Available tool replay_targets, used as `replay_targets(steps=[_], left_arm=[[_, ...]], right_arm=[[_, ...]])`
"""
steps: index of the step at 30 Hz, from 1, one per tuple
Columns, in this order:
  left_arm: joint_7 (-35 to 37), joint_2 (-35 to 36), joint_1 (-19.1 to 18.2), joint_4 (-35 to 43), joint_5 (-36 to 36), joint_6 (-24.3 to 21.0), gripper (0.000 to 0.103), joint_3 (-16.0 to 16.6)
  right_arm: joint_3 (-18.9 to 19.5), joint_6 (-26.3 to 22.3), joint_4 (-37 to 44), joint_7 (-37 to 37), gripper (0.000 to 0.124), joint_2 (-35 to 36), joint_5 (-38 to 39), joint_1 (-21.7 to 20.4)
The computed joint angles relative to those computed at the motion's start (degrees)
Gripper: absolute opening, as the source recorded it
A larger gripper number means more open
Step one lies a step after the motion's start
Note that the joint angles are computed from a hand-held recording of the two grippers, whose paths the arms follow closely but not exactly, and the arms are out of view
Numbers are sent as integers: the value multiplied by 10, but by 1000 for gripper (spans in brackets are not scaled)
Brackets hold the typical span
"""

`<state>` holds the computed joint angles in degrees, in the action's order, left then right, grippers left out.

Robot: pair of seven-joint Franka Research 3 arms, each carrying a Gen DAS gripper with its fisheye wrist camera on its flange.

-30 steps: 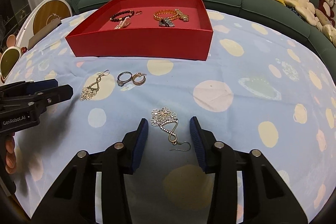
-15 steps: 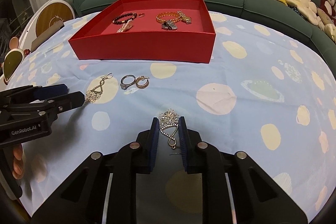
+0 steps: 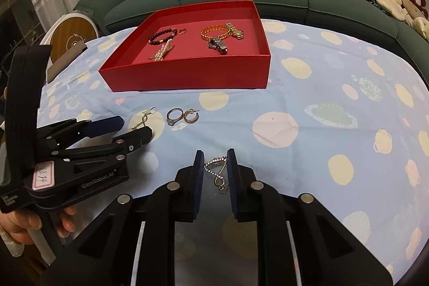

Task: Organize jewelry
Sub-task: 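Grasp the silver dangling earring with the right tool while the left grasps the gold dangling earring, then carry both earrings over the red box and open both tools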

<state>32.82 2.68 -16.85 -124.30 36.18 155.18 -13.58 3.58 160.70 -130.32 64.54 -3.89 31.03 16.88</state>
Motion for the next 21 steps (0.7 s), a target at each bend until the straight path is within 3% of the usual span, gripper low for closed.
replay_targets(steps=[4, 6, 8, 11, 21], left_arm=[[-21, -3, -3, -2, 38, -10, 23, 1], [-15, -7, 1, -9, 29, 2, 10, 2], [5, -10, 7, -16, 1, 21, 6, 3], [40, -17, 13, -28, -43, 43, 4, 2], [79, -56, 21, -63, -89, 84, 3, 0]], right_arm=[[-3, -4, 2, -1, 17, -2, 8, -2], [-4, -5, 2, -1, 17, -3, 12, -3], [-4, -4, 1, -2, 17, -5, 14, -3], [-4, -4, 2, -3, 17, -8, 17, -2], [-6, -10, 5, -18, 17, -20, 41, 5]])
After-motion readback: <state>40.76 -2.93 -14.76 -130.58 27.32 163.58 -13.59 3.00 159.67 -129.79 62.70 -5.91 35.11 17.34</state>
